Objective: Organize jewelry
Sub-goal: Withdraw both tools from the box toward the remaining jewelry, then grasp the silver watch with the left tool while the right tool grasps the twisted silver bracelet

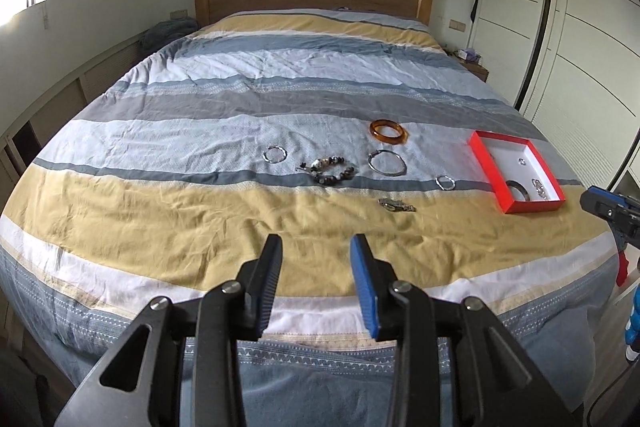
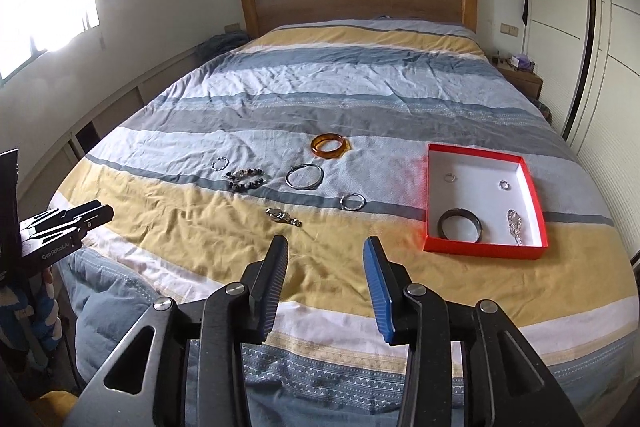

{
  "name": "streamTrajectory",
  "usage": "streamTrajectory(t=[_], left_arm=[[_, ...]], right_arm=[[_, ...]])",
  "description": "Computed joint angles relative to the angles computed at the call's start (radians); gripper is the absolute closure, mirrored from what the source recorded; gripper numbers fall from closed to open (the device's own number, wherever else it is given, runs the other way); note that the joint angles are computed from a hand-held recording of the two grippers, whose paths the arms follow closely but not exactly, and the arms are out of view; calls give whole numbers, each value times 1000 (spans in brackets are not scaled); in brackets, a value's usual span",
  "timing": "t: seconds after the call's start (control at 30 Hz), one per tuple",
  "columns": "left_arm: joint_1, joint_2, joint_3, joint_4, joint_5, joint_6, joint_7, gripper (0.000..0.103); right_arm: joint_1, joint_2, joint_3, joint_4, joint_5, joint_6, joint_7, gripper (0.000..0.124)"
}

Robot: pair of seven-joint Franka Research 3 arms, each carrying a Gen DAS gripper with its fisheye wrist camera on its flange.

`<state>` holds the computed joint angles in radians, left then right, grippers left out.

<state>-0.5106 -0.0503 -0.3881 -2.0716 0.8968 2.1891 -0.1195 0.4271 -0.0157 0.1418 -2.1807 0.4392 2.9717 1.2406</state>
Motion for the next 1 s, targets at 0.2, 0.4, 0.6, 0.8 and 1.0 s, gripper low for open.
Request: streamTrajectory(t=[0.2,0.4,0.6,0.8,1.0], left_arm=[[15,101,33,34,-6,125,22,57],[25,261,92,142,-57,281,95,57],[17,470,153,333,-186,382,192,57],[-6,640,211,518,-317,351,236,57],[-30,737,251,655,-354,277,300,57]], right_arm=[[-8,113,8,76,25,-23,-24,84],[-29,257,13,196,9,-53,-17,84],[-60,391,23,335,-10,-108,-30,84],[-87,502,44,462,1,-156,-72,84],[-85,618,41,599,-9,-206,-78,84]])
